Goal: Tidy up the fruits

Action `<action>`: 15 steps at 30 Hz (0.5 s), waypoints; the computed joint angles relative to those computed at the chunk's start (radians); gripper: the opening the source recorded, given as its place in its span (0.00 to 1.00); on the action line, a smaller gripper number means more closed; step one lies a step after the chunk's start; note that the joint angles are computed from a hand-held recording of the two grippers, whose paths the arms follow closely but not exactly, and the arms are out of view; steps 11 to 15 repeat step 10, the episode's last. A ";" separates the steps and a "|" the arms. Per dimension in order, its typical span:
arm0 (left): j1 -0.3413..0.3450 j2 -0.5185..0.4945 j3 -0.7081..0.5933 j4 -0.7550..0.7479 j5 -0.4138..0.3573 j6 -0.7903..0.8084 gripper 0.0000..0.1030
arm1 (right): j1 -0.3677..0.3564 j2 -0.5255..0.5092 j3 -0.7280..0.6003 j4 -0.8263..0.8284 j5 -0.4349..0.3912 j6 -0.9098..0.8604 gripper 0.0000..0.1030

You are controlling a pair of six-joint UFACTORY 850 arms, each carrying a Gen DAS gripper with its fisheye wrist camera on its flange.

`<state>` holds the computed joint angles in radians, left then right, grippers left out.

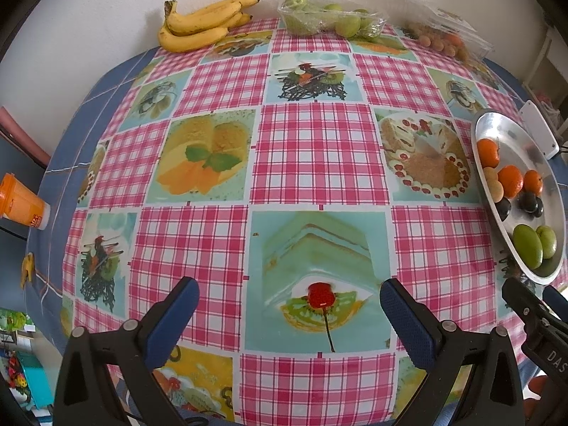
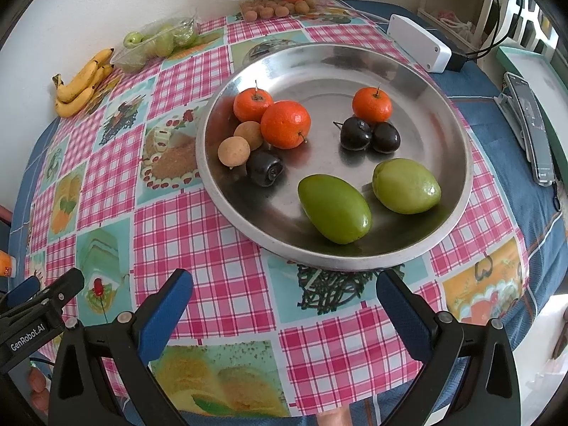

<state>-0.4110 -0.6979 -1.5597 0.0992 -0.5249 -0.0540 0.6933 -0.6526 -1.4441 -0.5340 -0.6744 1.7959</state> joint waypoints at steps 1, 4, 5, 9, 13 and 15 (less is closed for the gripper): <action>-0.001 0.005 0.004 0.003 0.003 -0.003 1.00 | 0.001 0.000 -0.002 0.000 -0.002 -0.001 1.00; 0.000 0.018 0.015 -0.003 0.015 -0.002 1.00 | 0.005 0.005 -0.002 -0.007 -0.008 0.004 1.00; 0.000 0.020 0.017 0.000 0.015 -0.005 1.00 | 0.005 0.005 -0.003 -0.008 -0.009 0.006 1.00; 0.001 0.025 0.020 -0.005 0.014 -0.002 1.00 | 0.012 0.016 0.006 -0.014 -0.013 0.020 1.00; 0.001 0.027 0.020 -0.007 0.014 -0.001 1.00 | 0.013 0.018 0.007 -0.014 -0.014 0.021 1.00; 0.001 0.027 0.020 -0.007 0.014 -0.001 1.00 | 0.013 0.018 0.007 -0.014 -0.014 0.021 1.00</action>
